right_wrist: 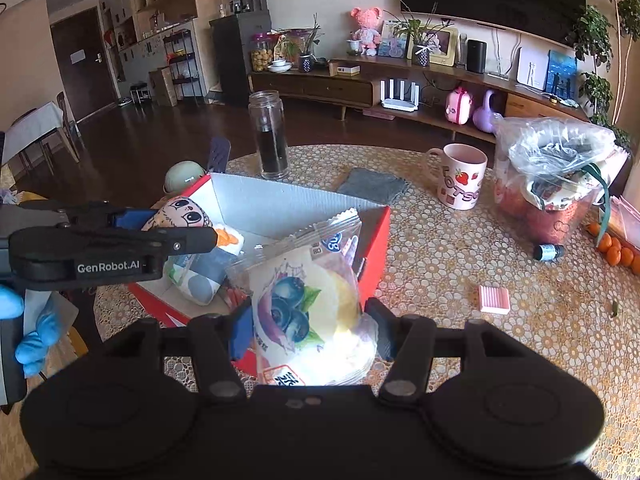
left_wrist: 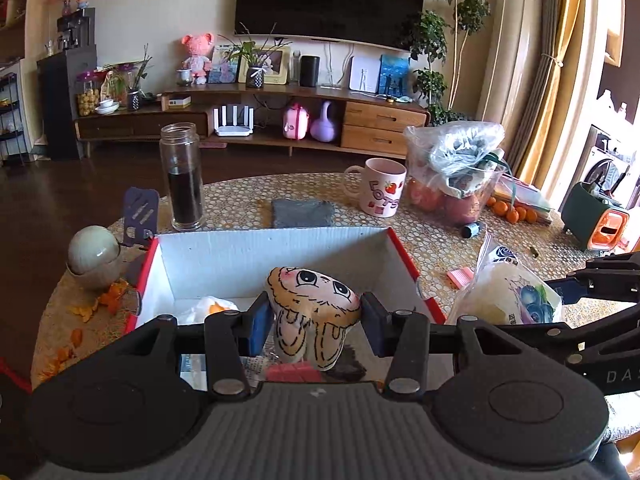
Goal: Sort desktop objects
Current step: 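Lower the plush into the box with left tool while right tool lowers the blueberry bag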
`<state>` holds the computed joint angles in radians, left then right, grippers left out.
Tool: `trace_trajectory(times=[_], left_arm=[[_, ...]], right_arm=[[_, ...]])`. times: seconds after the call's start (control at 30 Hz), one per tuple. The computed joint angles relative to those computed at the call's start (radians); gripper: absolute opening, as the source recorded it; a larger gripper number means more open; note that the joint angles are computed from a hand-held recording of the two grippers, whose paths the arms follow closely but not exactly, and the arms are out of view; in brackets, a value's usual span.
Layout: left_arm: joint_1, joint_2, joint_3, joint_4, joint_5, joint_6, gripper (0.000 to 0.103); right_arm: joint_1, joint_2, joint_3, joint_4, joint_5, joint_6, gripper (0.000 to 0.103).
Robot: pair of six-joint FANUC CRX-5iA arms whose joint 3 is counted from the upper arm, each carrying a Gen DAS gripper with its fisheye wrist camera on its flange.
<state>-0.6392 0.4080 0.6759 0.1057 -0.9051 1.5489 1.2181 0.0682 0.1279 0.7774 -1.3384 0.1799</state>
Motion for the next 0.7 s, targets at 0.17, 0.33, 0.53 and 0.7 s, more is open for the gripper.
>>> trace_trajectory(times=[0.17,0.33,0.53,0.7], left_arm=[[0.023,0.009,0.011,-0.016,-0.012,0.006,0.046],[0.040,0.025,0.029,-0.032,-0.032,0.006,0.046],[0.063,0.059,0.066,-0.040,-0.062,0.015,0.046],[0.069,0.105,0.125,-0.062,-0.101,0.012,0.046]], right_arm=[[-0.027,0.049,0.057,-0.019,0.033,0.063,0.057],[-0.054,0.096,0.108,-0.044,0.067,0.113,0.057],[-0.087,0.140,0.151,-0.069,0.091,0.147,0.057],[-0.113,0.163,0.167,-0.095,0.099,0.159,0.057]])
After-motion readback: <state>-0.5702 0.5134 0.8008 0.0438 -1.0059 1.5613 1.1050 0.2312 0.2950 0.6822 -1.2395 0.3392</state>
